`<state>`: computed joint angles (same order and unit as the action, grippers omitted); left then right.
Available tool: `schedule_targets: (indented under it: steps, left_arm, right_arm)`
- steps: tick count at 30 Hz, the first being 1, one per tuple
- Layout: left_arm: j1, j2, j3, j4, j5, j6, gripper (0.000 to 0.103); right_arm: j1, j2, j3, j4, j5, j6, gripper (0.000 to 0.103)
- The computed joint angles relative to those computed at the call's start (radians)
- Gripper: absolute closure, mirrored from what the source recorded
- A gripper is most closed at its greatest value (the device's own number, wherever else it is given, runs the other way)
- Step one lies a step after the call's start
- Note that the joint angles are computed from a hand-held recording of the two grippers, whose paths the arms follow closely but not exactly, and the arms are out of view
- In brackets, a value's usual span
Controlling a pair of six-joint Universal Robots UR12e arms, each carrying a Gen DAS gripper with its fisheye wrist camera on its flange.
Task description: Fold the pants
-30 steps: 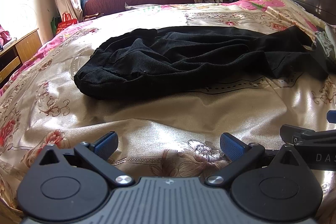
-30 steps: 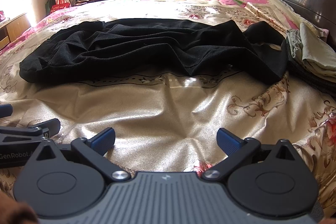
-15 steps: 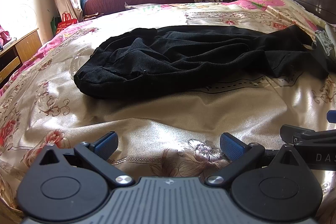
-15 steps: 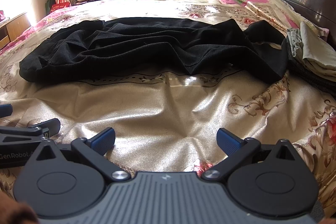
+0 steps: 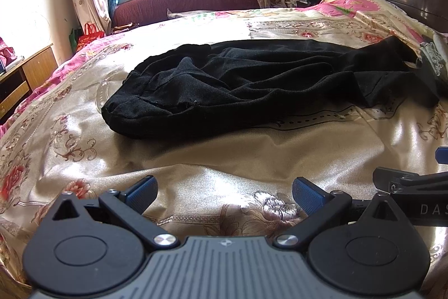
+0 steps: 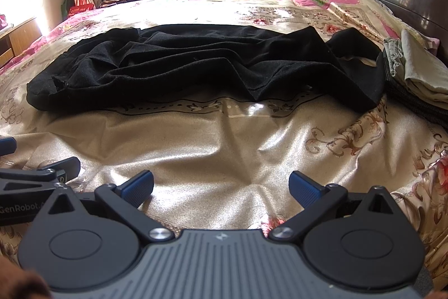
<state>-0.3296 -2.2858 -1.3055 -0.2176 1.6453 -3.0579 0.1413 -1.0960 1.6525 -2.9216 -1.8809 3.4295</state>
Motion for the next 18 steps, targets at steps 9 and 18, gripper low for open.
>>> schedule_targets:
  steps: [9, 18]
  left_arm:
    - [0.022, -0.034, 0.052, 0.055, 0.048, 0.015, 0.000]
    - [0.068, -0.133, 0.232, -0.026, 0.096, 0.017, 0.000]
  right_arm:
    - [-0.004, 0.041, -0.061, -0.041, 0.048, -0.086, 0.001]
    - [-0.008, 0.130, -0.196, -0.066, 0.184, -0.311, 0.001]
